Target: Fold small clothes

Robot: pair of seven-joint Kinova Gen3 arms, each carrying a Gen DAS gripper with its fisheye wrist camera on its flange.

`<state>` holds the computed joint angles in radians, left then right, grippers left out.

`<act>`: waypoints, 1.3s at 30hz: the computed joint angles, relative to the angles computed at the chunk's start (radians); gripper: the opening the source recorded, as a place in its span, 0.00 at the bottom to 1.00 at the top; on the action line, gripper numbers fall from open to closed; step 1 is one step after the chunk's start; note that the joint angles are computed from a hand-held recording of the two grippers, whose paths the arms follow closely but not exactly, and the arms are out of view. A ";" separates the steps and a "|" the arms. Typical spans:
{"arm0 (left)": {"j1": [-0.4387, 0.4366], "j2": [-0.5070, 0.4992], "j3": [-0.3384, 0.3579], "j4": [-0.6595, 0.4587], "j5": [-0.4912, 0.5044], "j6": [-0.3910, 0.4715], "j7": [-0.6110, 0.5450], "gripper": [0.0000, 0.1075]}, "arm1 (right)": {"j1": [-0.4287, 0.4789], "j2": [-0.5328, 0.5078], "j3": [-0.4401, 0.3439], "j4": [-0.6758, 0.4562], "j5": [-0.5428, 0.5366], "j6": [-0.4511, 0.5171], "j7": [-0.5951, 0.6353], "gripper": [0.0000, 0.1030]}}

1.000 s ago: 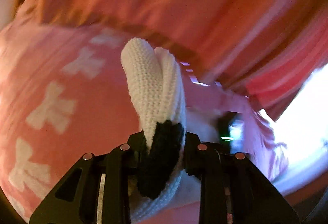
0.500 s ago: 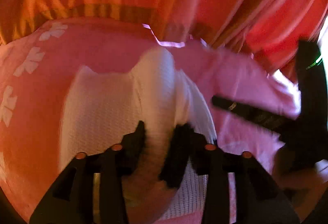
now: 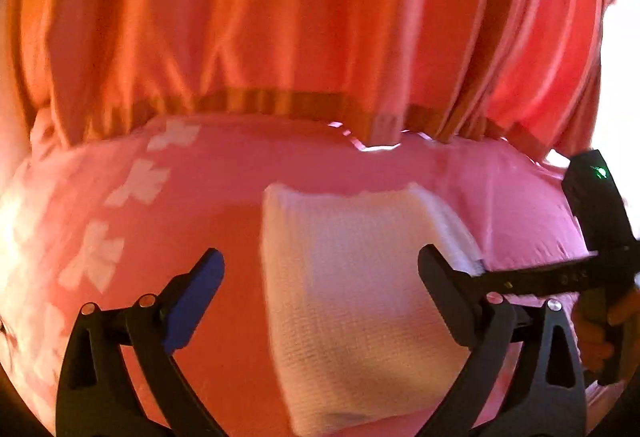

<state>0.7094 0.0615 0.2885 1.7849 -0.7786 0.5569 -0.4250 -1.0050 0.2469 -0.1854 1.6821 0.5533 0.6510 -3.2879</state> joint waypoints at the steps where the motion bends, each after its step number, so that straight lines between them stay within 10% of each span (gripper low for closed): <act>1: -0.027 -0.005 0.006 0.009 0.041 -0.012 -0.015 0.89 | 0.002 0.023 0.002 -0.021 -0.019 0.010 0.018 0.54; 5: -0.152 -0.005 0.074 0.025 0.170 -0.064 -0.068 0.88 | 0.079 0.063 -0.060 -0.035 -0.030 -0.033 0.019 0.51; 8: -0.080 -0.025 -0.002 0.039 0.120 -0.072 -0.049 0.88 | 0.096 0.077 -0.073 -0.040 0.023 -0.068 -0.011 0.19; 14: -0.097 -0.040 -0.010 0.050 0.167 -0.099 -0.075 0.88 | -0.120 -0.031 0.071 -0.098 0.150 0.098 -0.014 0.15; 19: -0.091 -0.011 0.003 0.023 0.189 -0.064 -0.115 0.88 | -0.021 0.054 -0.017 -0.106 -0.010 0.235 0.038 0.23; 25: -0.043 0.005 -0.010 0.013 0.155 -0.049 -0.110 0.89 | -0.031 -0.068 -0.061 0.023 0.100 0.111 -0.112 0.51; 33: -0.045 0.034 -0.024 -0.010 0.270 -0.040 -0.200 0.89 | 0.213 -0.006 -0.253 0.088 -0.083 -0.159 0.006 0.59; 36: -0.059 0.035 -0.031 -0.008 0.348 -0.055 -0.255 0.89 | 0.124 -0.004 -0.169 0.091 -0.003 -0.178 -0.079 0.10; 39: -0.067 0.029 -0.038 -0.001 0.390 -0.071 -0.281 0.89 | -0.015 -0.067 -0.067 0.058 0.119 -0.105 -0.112 0.09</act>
<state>0.6429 0.0907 0.2510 1.7843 -0.3883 0.4863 -0.7061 -1.0198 0.1799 -0.2520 1.7404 0.6718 0.5456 -3.4000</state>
